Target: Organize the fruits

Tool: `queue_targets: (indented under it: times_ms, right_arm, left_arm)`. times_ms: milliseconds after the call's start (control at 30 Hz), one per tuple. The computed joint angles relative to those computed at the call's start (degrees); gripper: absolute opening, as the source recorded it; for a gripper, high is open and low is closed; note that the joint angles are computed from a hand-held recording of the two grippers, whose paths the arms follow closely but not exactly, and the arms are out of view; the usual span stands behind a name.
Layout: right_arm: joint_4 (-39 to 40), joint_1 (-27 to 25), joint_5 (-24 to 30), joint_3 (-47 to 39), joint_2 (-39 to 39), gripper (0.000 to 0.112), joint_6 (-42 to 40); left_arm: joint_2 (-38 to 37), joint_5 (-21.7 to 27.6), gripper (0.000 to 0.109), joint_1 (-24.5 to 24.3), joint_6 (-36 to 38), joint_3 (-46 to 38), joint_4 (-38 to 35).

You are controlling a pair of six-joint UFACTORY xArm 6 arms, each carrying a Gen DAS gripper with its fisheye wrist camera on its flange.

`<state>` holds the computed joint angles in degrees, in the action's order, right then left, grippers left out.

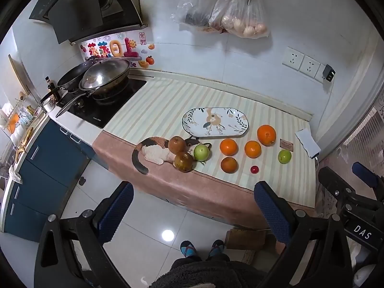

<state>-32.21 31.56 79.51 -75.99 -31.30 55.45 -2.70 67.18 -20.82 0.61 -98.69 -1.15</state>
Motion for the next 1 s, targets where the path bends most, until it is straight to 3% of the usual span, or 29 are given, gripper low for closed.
queue_targets:
  times_ms: [1000]
  right_arm:
    - [1.20,0.23,-0.25,0.88,-0.64,0.103,-0.07]
  left_arm:
    - [-1.04,2.12,0.103,-1.37,-1.13,1.20,0.64]
